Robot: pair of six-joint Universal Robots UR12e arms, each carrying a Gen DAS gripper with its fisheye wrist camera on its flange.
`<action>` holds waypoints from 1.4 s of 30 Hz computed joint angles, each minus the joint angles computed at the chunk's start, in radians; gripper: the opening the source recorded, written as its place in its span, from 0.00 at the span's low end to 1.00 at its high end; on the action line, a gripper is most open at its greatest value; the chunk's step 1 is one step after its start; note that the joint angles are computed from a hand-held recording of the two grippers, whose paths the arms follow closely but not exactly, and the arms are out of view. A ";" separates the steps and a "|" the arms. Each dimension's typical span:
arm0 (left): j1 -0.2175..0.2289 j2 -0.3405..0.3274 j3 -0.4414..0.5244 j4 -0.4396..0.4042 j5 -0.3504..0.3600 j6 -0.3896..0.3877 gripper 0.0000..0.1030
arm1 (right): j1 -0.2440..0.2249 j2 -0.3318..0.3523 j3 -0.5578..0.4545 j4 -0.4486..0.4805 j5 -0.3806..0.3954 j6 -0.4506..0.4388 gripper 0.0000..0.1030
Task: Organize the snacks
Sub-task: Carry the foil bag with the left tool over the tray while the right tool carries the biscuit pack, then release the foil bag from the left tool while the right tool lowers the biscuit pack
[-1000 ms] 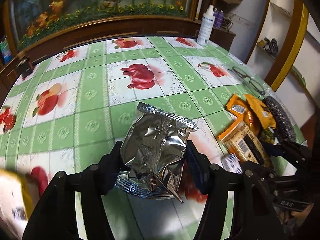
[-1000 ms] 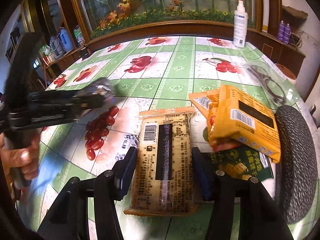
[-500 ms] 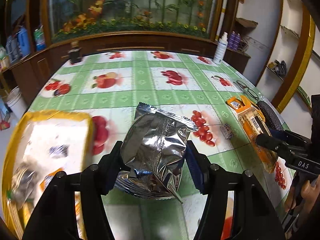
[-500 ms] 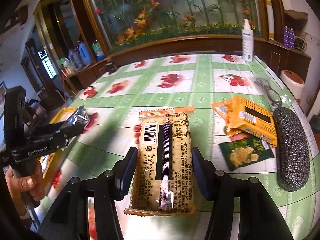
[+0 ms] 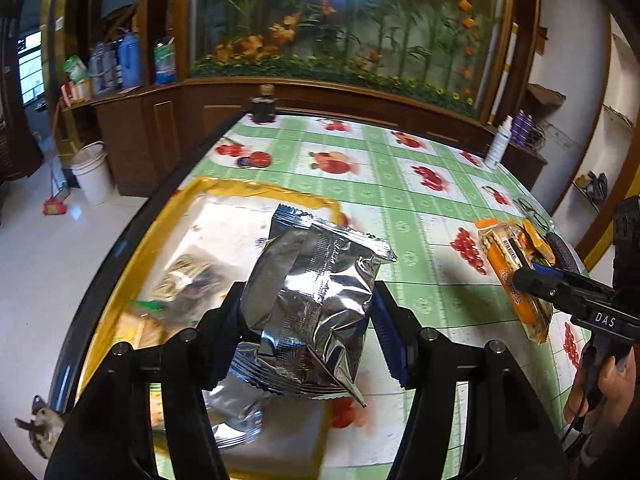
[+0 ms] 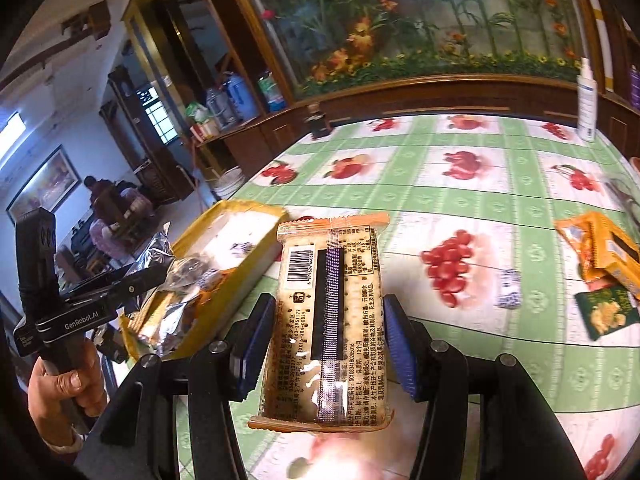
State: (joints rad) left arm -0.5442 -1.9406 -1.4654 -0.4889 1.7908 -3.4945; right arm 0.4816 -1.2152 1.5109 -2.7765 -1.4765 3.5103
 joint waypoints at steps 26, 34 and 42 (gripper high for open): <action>0.046 0.068 -0.119 -0.015 0.048 -0.106 0.58 | 0.096 0.255 -0.373 0.131 0.190 -0.057 0.53; 0.055 0.063 -0.120 -0.026 0.048 -0.114 0.59 | 0.103 0.290 -0.419 0.172 0.171 -0.056 0.53; 0.057 0.055 -0.113 -0.047 0.052 -0.130 0.59 | 0.096 0.301 -0.431 0.186 0.164 -0.043 0.53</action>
State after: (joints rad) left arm -0.4871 -1.8856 -1.5787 -0.5363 1.8431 -3.6243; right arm 0.5777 -0.9143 1.0801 -2.5909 -1.3127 3.4675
